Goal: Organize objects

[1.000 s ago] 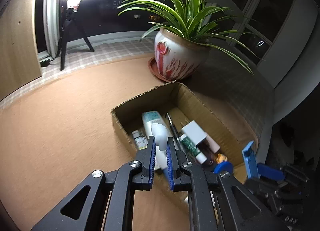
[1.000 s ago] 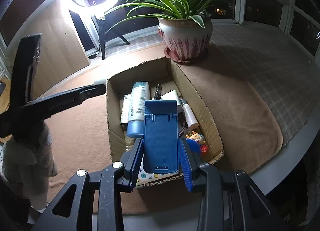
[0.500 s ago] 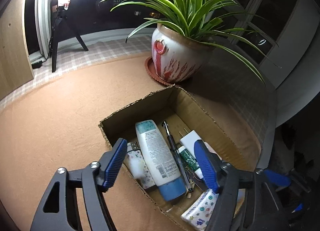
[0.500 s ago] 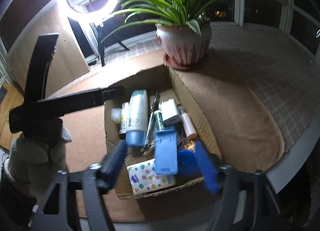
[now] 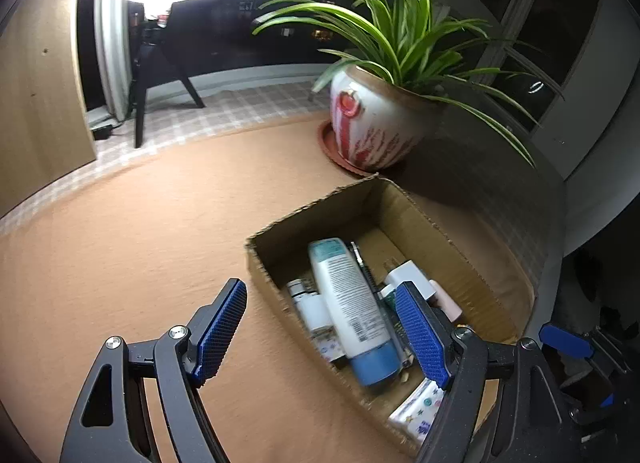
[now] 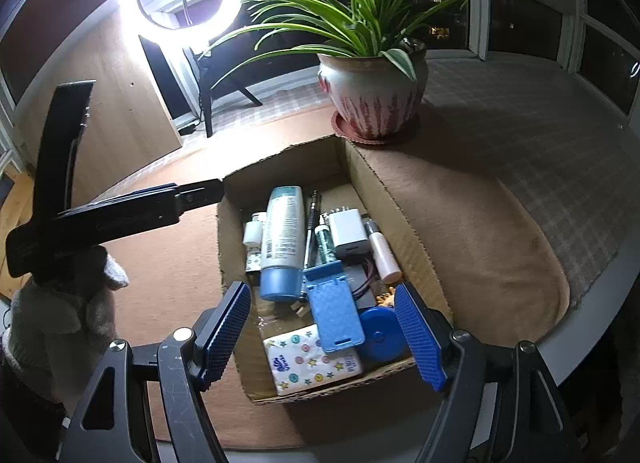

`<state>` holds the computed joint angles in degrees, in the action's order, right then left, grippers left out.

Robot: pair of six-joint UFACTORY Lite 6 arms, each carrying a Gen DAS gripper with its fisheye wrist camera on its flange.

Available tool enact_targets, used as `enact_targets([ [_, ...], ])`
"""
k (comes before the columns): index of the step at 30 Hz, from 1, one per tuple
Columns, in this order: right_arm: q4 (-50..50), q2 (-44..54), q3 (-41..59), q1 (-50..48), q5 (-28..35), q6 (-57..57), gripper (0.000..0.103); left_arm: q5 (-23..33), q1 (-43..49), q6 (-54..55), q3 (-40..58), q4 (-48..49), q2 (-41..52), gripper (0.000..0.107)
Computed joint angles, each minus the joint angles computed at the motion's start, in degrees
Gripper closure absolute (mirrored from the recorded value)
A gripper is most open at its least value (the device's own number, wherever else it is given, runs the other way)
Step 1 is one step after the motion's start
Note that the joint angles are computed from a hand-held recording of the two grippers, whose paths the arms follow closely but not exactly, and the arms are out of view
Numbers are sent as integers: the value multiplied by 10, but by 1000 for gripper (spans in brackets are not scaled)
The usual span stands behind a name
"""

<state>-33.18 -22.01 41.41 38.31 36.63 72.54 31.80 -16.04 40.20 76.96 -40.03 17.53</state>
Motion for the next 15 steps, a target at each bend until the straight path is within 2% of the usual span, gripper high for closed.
enact_targets([
  [7, -22, 45, 43, 41, 2, 42, 32, 19, 54, 31, -55, -7, -71, 27],
  [15, -46, 136, 129, 96, 2, 80, 32, 62, 159, 87, -114, -20, -162, 27],
])
